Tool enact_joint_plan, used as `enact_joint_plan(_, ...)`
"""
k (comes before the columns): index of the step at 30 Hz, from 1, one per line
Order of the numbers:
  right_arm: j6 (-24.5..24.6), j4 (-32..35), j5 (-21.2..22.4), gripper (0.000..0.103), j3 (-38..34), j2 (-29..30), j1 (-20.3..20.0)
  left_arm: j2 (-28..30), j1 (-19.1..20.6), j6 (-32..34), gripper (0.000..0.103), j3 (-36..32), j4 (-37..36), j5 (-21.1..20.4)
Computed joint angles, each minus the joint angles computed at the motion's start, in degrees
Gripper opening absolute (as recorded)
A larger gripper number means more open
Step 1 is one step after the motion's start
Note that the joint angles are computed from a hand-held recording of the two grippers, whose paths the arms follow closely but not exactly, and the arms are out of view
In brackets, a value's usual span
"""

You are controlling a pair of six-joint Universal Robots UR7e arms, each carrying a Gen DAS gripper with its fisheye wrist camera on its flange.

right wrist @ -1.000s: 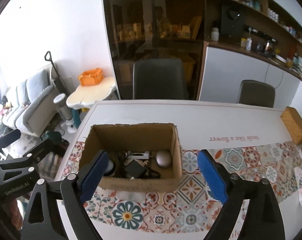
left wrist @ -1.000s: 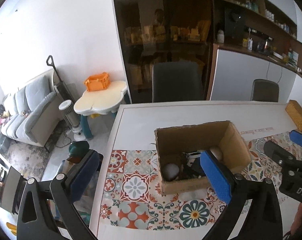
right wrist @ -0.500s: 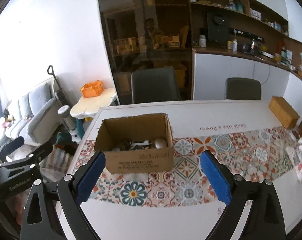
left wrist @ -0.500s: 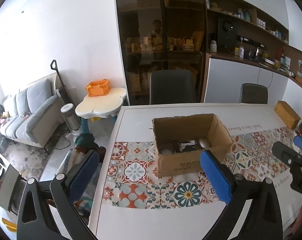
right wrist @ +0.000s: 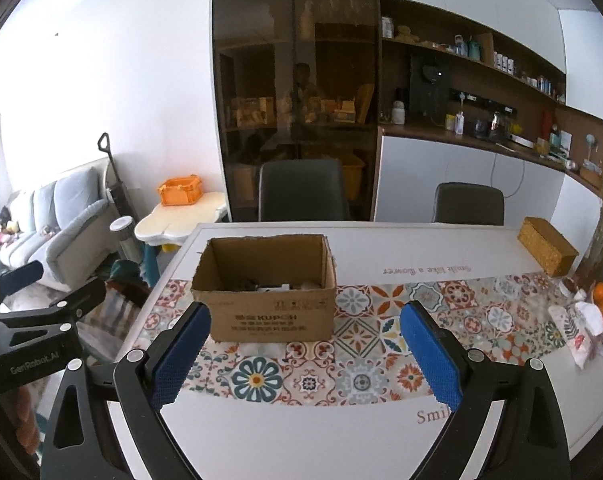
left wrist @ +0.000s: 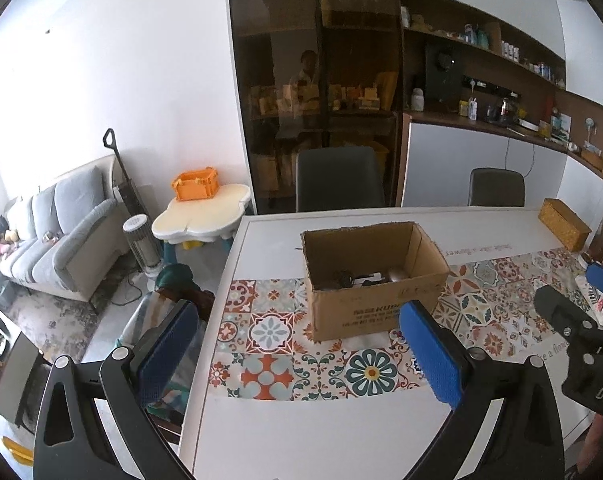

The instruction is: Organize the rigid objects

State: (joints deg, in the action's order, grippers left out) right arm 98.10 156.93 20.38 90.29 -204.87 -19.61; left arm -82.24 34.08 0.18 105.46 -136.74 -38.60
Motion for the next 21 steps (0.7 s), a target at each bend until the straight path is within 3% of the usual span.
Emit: enact_joint_plan(21, 1.3, -1.3, -1.0, 0.096, -0.9, 0.8, 0.6, -1.5, -1.3, 2.6, 0.103, 2.0, -4.3, 1.5)
